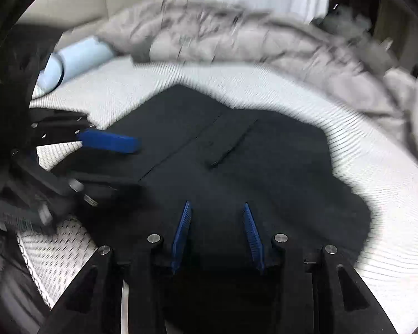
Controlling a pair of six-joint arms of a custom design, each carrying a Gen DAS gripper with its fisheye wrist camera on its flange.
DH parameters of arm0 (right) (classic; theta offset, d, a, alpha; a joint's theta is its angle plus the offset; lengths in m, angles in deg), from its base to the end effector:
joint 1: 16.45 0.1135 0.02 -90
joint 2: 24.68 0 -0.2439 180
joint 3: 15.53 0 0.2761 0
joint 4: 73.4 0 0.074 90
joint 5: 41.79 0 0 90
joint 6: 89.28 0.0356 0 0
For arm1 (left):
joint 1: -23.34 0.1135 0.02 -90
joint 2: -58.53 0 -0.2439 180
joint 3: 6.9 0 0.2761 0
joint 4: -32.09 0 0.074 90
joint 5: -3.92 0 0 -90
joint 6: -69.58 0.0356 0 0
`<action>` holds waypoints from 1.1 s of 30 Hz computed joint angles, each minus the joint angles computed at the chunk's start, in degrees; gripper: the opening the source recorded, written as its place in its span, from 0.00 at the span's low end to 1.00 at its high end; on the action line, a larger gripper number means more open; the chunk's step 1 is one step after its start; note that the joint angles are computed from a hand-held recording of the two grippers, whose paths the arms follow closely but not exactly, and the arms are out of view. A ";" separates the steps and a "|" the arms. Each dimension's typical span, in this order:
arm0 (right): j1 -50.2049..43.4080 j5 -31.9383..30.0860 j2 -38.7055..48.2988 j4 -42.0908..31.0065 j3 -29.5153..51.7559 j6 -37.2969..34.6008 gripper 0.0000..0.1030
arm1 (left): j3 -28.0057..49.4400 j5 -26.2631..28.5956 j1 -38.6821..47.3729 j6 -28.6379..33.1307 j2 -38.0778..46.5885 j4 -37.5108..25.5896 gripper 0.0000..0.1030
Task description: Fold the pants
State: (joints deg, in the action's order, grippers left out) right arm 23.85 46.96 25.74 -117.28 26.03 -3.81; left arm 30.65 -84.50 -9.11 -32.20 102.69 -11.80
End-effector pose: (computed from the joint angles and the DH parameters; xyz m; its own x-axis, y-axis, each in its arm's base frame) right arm 0.1549 0.1324 0.1717 -0.5532 -0.5727 -0.6049 -0.7026 0.7109 -0.0305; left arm 0.1590 -0.1022 0.1671 -0.7500 0.2350 -0.6183 0.4066 0.9011 -0.1507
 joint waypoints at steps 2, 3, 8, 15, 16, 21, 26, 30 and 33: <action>-1.79 -1.53 4.68 2.11 0.66 -2.26 0.38 | 0.92 1.83 1.78 1.49 1.01 -1.01 0.41; -3.07 -1.58 2.99 0.60 0.46 -3.19 0.38 | -0.40 1.07 2.45 2.06 -2.80 -2.43 0.42; -20.82 -8.27 -10.22 -7.87 -3.63 -12.40 0.32 | -4.48 3.90 9.69 5.42 -16.36 -11.55 0.41; -9.03 -1.98 -11.74 -6.90 -0.71 -5.53 0.47 | 2.25 0.46 9.85 3.51 -5.92 -5.23 0.42; -6.56 -0.11 -7.18 -4.19 0.77 -4.07 0.47 | 4.29 0.08 9.59 2.88 -0.34 -2.30 0.42; -2.71 4.04 11.79 4.54 6.43 -3.40 0.47 | 9.50 3.98 12.38 5.70 17.90 5.91 0.42; -14.64 2.50 4.85 0.04 2.37 -12.02 0.39 | 6.19 5.36 15.76 8.60 12.83 3.09 0.42; -15.98 2.95 -0.78 -4.06 2.03 -13.43 0.38 | 6.62 -1.65 11.85 6.71 10.28 -0.77 0.42; -14.64 -2.94 -2.45 -4.49 3.35 -10.92 0.46 | 7.48 -0.26 11.17 5.46 7.92 0.10 0.42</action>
